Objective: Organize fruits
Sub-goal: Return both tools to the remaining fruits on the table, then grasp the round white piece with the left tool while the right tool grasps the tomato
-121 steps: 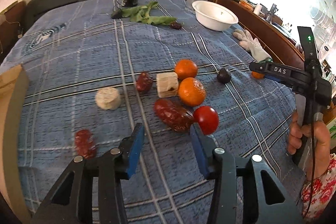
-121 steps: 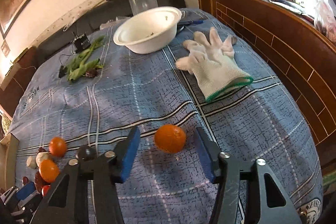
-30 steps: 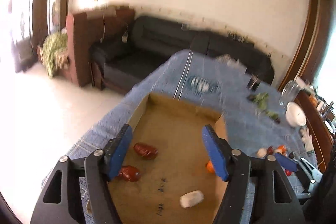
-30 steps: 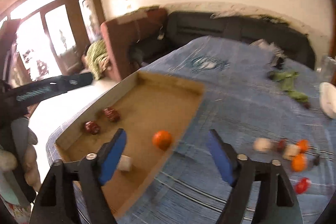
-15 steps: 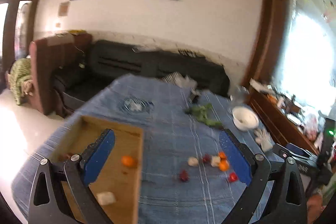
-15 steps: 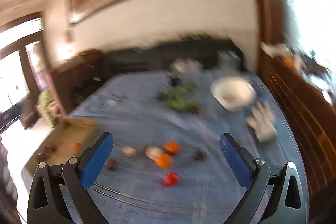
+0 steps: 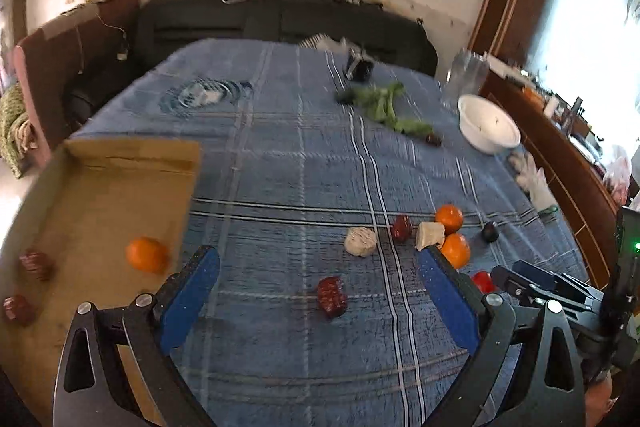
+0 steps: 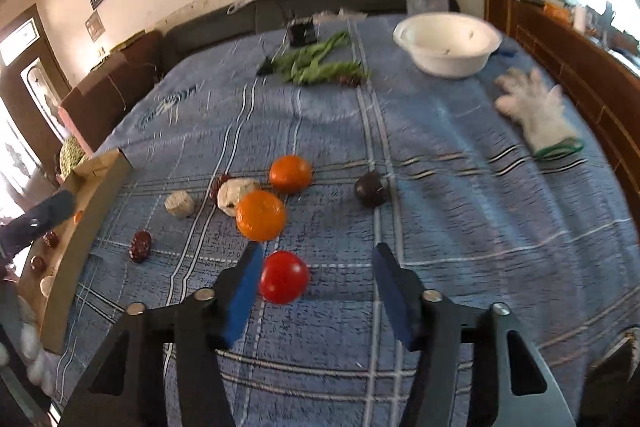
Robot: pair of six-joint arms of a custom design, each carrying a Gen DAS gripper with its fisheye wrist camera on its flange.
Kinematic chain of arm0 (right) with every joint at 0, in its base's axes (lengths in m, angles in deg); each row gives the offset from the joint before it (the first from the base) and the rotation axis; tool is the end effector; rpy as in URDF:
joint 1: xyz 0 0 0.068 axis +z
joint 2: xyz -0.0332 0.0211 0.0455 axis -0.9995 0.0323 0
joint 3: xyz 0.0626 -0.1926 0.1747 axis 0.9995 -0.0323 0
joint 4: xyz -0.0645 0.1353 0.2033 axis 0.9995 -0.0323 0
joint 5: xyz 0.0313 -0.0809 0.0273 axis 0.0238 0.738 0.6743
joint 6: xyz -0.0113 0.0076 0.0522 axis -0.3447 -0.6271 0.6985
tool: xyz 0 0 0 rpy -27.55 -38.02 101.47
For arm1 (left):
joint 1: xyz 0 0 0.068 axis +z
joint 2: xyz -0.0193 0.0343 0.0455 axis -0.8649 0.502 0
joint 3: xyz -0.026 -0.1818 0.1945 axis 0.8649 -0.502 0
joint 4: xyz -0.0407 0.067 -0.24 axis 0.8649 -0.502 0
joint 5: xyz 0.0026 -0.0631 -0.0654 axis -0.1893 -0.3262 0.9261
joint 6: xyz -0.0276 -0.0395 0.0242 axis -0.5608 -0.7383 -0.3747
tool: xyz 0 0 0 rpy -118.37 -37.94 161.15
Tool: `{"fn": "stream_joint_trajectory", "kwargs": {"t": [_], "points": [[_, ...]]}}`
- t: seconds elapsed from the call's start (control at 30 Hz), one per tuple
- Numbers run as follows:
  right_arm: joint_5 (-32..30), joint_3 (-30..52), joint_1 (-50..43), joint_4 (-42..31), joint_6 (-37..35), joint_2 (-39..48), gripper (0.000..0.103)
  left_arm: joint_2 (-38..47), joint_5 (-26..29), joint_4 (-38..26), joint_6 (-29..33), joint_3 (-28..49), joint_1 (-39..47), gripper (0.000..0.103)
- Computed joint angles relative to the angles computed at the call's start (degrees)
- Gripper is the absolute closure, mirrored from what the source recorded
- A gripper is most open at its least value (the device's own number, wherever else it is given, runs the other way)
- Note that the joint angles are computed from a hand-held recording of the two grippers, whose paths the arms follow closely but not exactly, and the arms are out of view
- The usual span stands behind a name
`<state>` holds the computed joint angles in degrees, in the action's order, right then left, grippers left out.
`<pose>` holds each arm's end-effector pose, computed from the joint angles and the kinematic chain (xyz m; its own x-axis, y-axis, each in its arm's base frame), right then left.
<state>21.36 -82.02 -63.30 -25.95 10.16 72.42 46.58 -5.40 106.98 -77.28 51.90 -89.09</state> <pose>0.1549 0.0701 0.0256 -0.7711 0.0414 -0.6354 -0.1233 0.9693 0.2128 0.1607 -0.0814 0.0577 -0.7137 -0.0948 -0.6940 0.0403 0.9836 -0.1759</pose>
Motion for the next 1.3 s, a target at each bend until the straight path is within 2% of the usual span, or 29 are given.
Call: {"fn": "stream_joint_trajectory", "kwargs": {"t": [0.1,0.23,0.33,0.43,0.5,0.53,0.57,0.6,0.73,0.8,0.9,1.07,1.3], "points": [[-1.54,1.85,-0.23,3.13,-0.39,4.97,0.048,9.91,2.13,3.76,1.55,4.86,0.60,0.017],[2.04,2.21,2.20,5.01,-1.36,6.66,0.048,18.21,4.14,3.04,2.34,11.80,1.36,0.021],[2.23,2.20,2.87,6.36,-2.09,7.75,0.048,21.50,5.57,2.96,2.90,14.49,1.64,0.026],[3.73,2.86,4.69,5.91,-2.79,8.11,0.048,24.16,6.09,2.98,4.23,16.32,1.51,0.036],[3.23,3.53,5.32,4.98,-3.04,8.48,0.048,25.81,7.35,2.51,4.81,17.50,1.75,0.047],[3.53,4.05,5.97,3.85,-2.79,8.38,0.048,26.23,6.02,3.41,5.27,17.44,1.08,0.048],[3.90,4.80,6.65,2.41,-2.73,8.65,0.049,26.41,5.88,3.03,5.74,17.78,0.82,0.056],[4.14,5.43,7.18,1.18,-2.67,8.89,0.056,26.49,5.91,3.19,6.05,17.87,0.78,0.061],[4.41,5.73,7.77,1.26,-2.61,9.75,0.069,27.46,7.50,6.01,6.44,17.16,1.71,0.068],[3.82,5.37,7.08,2.36,-2.40,10.26,0.071,27.98,9.94,7.78,6.58,16.64,2.94,0.077],[3.02,5.02,6.23,4.02,-2.07,11.11,0.071,28.21,11.66,8.79,6.39,16.39,4.10,0.077],[3.32,4.43,6.15,4.95,-1.68,11.00,0.071,28.53,11.01,9.43,6.14,16.27,3.75,0.077],[5.73,4.13,8.25,5.74,-1.33,10.93,0.071,28.81,11.86,9.95,6.48,16.23,4.30,0.077]]}}
